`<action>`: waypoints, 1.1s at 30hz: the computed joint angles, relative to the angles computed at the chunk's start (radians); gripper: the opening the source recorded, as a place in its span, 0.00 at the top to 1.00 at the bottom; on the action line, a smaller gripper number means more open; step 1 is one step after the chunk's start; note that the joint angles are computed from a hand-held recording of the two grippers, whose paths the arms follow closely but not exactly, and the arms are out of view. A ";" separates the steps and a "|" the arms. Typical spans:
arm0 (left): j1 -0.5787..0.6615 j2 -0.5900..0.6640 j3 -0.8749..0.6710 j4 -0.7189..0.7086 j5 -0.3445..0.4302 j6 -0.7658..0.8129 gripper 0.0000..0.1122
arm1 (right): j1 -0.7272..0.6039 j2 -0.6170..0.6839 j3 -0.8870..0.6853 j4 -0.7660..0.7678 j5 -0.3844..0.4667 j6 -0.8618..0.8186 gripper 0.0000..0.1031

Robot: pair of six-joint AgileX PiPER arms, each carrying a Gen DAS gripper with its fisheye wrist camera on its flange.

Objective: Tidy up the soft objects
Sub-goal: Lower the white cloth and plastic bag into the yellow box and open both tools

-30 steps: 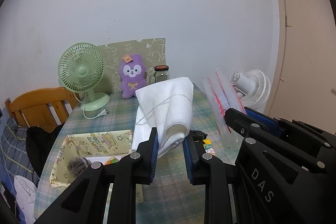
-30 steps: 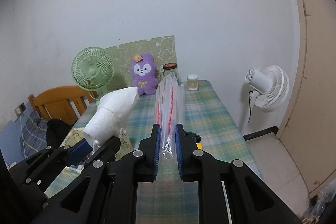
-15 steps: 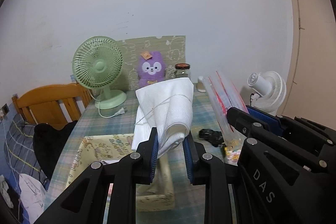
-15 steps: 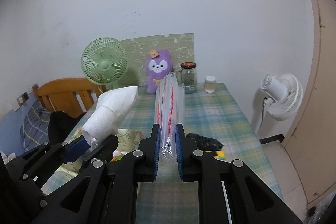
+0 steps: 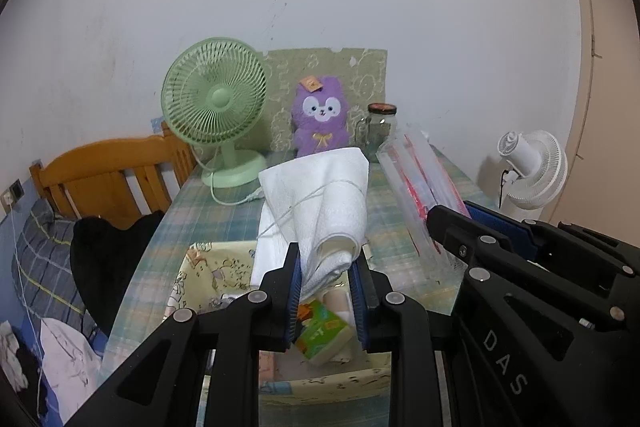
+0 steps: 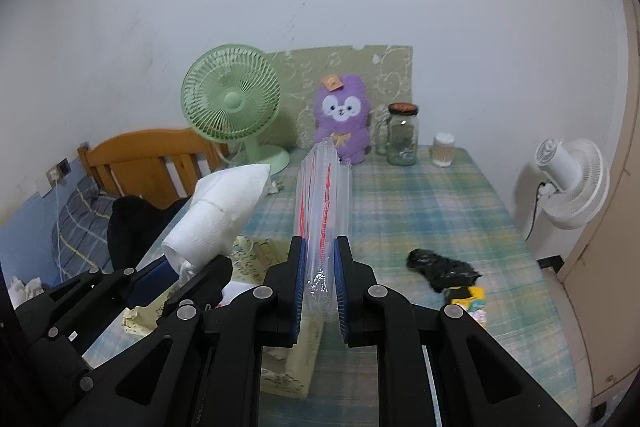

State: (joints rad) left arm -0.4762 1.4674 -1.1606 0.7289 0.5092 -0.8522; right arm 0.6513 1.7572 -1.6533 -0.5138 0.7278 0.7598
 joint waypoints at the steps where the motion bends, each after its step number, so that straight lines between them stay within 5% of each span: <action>1: 0.014 0.002 0.003 -0.014 -0.009 0.014 0.81 | 0.004 0.011 -0.008 0.006 0.000 -0.004 0.83; 23: 0.224 0.113 0.011 -0.364 -0.069 0.362 0.72 | 0.006 0.230 -0.177 0.292 -0.008 -0.231 0.83; 33: 0.251 0.137 -0.003 -0.429 -0.026 0.438 0.40 | -0.013 0.307 -0.242 0.414 0.010 -0.327 0.84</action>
